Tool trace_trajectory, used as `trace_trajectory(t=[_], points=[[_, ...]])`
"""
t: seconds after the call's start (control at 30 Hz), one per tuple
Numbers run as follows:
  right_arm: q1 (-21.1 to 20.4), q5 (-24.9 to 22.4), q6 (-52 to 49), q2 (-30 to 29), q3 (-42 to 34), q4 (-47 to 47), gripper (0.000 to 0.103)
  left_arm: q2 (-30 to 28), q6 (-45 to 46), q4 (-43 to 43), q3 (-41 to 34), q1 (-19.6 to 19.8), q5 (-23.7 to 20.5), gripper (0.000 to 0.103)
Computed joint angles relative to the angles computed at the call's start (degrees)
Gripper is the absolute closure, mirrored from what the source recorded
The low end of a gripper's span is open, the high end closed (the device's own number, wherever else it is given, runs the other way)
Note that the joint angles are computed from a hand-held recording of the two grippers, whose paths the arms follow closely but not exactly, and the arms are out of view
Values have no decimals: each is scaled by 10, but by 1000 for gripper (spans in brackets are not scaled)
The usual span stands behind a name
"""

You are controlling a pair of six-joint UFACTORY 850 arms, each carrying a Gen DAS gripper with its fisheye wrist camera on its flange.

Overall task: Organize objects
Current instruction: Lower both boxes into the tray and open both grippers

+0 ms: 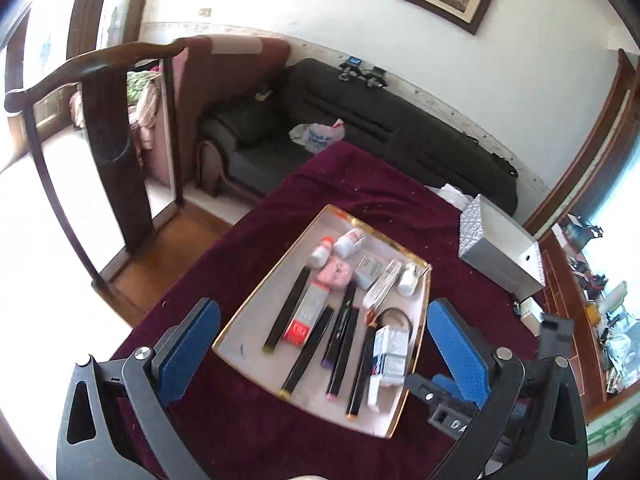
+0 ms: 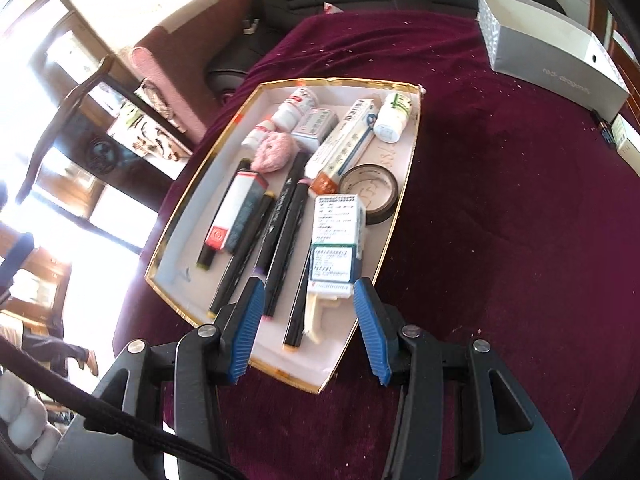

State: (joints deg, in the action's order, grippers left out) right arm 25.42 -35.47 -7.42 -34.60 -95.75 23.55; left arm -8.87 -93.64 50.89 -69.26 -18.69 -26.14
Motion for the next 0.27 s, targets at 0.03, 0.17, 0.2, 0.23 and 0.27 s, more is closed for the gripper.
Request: trace_trajectory(t=[0.03, 0.17, 0.2, 0.23, 0.27], points=[[-1, 2, -9, 5, 6, 6, 57, -2, -6, 4, -4, -14, -39, 1], [-6, 7, -42, 21, 30, 28, 53, -23, -5, 20, -28, -52, -154, 1], [-8, 9, -48, 25, 36, 29, 53, -27, -9, 32, -31, -62, -180, 1], [-9, 11, -54, 28, 41, 31, 53, -39, -12, 41, -43, -73, -217, 1], [-9, 13, -60, 32, 46, 33, 53, -47, -8, 42, -52, -79, -240, 1]])
